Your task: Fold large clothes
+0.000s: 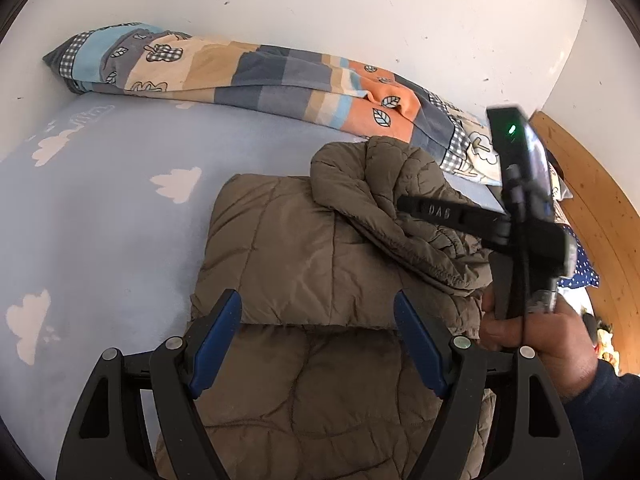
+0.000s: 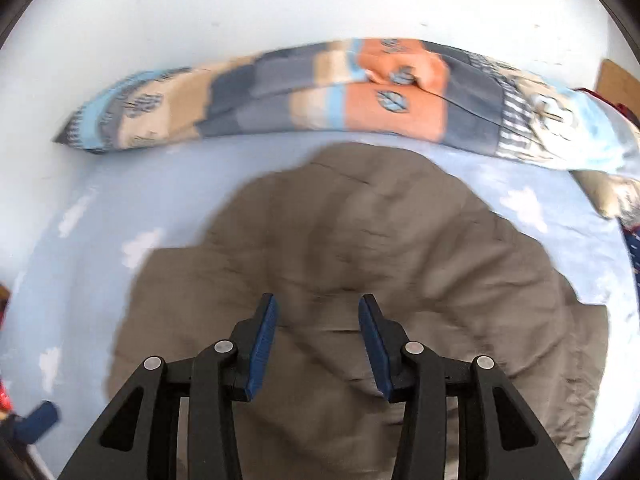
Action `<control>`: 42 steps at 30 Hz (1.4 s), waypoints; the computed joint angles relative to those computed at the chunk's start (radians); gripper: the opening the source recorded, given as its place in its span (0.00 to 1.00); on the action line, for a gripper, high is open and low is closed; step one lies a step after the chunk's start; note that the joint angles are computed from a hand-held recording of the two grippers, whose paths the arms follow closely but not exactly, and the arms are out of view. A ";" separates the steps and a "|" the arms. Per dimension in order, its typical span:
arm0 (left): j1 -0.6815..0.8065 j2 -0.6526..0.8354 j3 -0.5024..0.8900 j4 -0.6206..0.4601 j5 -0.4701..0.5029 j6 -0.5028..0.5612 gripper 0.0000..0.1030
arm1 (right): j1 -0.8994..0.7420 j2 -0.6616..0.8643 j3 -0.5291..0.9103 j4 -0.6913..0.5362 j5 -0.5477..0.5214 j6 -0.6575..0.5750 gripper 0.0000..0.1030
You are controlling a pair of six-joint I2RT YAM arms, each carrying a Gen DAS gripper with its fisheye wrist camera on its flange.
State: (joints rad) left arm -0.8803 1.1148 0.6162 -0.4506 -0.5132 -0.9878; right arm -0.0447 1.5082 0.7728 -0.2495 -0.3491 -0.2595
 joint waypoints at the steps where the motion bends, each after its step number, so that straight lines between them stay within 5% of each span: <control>1: 0.003 -0.001 -0.002 -0.001 0.002 -0.001 0.75 | 0.034 0.000 0.022 -0.029 0.016 0.005 0.45; 6: 0.023 0.000 -0.009 0.003 0.028 0.003 0.75 | 0.123 0.145 0.040 -0.024 0.074 0.036 0.45; 13: 0.032 0.006 -0.010 0.019 0.038 0.023 0.75 | -0.074 0.022 0.061 -0.145 -0.135 -0.053 0.45; 17: 0.041 -0.007 -0.020 0.020 0.038 0.014 0.75 | -0.229 -0.033 0.055 -0.090 -0.088 -0.136 0.45; 23: 0.018 0.028 -0.012 0.034 0.035 0.018 0.75 | -0.382 0.112 0.060 -0.045 -0.081 -0.230 0.45; 31: 0.015 0.060 -0.005 0.050 0.039 0.030 0.75 | -0.353 0.240 0.038 0.050 -0.033 -0.220 0.45; 39: 0.013 0.043 -0.009 0.046 0.033 0.021 0.75 | -0.327 -0.036 -0.066 -0.025 -0.148 -0.153 0.45; 42: 0.009 0.042 -0.011 0.044 0.034 0.024 0.75 | -0.218 -0.045 -0.125 0.033 -0.088 -0.112 0.45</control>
